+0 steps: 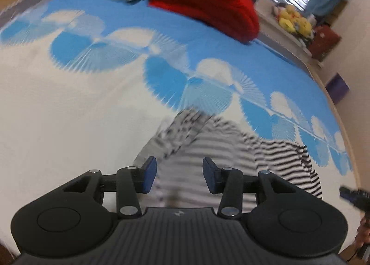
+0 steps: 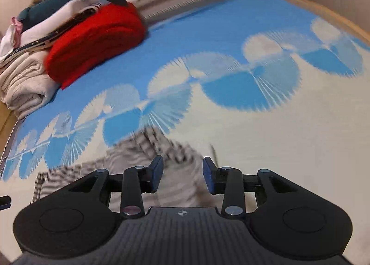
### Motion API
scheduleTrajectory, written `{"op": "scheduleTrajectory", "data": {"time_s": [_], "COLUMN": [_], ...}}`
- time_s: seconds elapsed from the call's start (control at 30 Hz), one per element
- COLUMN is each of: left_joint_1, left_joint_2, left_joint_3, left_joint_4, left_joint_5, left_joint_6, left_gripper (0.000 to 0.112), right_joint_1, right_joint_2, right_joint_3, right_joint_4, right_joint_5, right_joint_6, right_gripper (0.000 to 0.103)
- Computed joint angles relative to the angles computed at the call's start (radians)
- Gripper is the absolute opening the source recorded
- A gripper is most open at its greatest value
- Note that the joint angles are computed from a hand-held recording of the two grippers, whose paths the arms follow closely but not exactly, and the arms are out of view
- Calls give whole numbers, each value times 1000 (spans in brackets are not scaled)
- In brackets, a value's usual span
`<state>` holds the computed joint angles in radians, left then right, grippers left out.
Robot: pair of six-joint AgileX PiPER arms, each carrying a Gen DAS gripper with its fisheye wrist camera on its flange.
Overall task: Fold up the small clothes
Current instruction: 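Lay the striped top flat on the bed and open both grippers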
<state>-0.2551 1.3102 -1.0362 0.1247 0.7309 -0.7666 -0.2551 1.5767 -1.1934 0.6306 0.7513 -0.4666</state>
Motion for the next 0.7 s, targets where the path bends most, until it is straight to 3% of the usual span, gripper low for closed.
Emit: {"op": "scheduleTrajectory", "data": {"time_s": [0.1,0.2,0.3,0.4,0.6,0.7], "left_joint_1": [61,132,179,214,256,192], "left_joint_2": [-25,-11,25,46,78,81], "left_joint_3": [90,156,180,195,211,193], "left_joint_4": [-121,-276,-369,-406,-441,-352], "left_joint_5": [38,50,97,96,93,89], "left_joint_6": [18,103,154,176,218,119], "left_gripper": [47,47,47,47,47,47], "right_joint_1": [-68,-117,-116,-128,-70,-33], "right_joint_2": [-82,-121,-97,-93,-58,-52], "right_joint_3": [116,241,269,296,297,301], "right_joint_4": [-2,14,-76,-32,-111,-154], "right_joint_5": [28,21,42,42,23,-9], "right_joint_6": [-42,-90,-10,-37,78,130], "right_gripper": [47,47,47,48,48,48]}}
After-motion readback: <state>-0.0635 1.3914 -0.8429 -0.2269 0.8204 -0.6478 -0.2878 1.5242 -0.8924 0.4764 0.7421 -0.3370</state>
